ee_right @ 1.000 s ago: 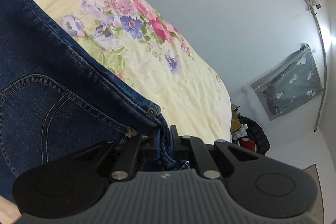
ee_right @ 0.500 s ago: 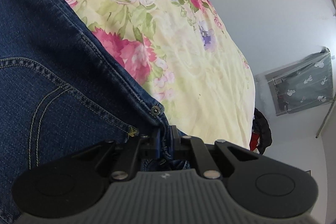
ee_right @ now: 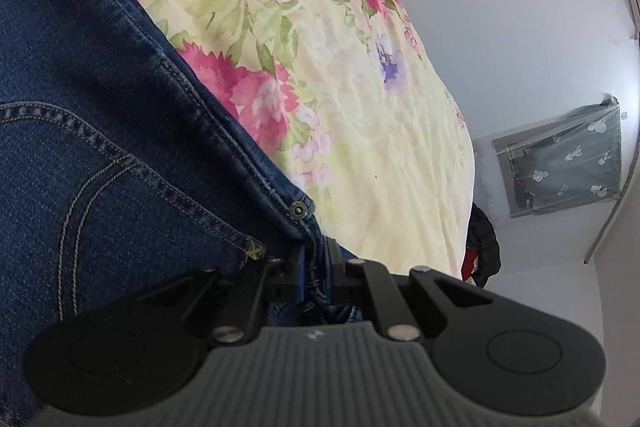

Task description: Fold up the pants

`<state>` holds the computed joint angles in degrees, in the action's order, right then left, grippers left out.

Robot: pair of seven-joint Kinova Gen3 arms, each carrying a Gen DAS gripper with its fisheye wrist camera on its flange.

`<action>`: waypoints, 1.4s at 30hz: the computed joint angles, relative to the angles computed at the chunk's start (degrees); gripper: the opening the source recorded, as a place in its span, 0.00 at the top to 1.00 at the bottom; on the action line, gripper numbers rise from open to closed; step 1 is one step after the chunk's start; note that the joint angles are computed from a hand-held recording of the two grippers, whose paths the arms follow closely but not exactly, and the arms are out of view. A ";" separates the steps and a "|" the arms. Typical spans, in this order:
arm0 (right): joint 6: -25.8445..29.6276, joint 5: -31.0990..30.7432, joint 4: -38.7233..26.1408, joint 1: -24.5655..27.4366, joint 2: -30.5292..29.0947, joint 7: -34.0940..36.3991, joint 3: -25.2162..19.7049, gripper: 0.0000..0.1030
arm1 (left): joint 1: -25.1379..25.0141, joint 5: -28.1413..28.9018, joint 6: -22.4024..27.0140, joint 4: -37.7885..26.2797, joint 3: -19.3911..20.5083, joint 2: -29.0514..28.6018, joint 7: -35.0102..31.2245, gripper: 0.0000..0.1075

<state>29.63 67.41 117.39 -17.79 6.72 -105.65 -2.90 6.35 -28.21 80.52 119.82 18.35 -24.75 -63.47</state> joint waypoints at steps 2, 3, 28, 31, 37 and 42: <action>-0.06 -0.89 -0.09 0.22 -0.82 1.21 -0.10 0.98 | -0.48 -0.24 0.61 -1.72 -1.65 0.14 -1.44 0.96; -0.11 -1.41 -0.25 0.33 -1.32 1.45 -0.18 0.98 | -0.73 -0.29 1.07 -2.67 -2.51 0.65 -2.60 0.96; 8.45 5.27 -0.90 -13.78 0.30 -16.30 8.74 0.55 | -16.25 8.50 1.07 -2.32 -18.09 -15.28 1.24 0.52; 10.91 -0.84 -0.25 -21.74 -4.22 -14.38 15.96 0.53 | -19.34 13.01 2.35 -1.93 -21.47 -22.93 3.45 0.50; 17.97 -14.82 3.78 -33.64 -17.35 -8.55 21.51 0.54 | -24.49 17.27 2.81 2.92 -28.75 -36.30 8.92 0.58; 20.53 -24.86 6.28 -25.18 -23.94 -3.67 9.15 0.55 | -26.76 18.82 -0.83 8.22 -34.82 -43.54 14.86 0.60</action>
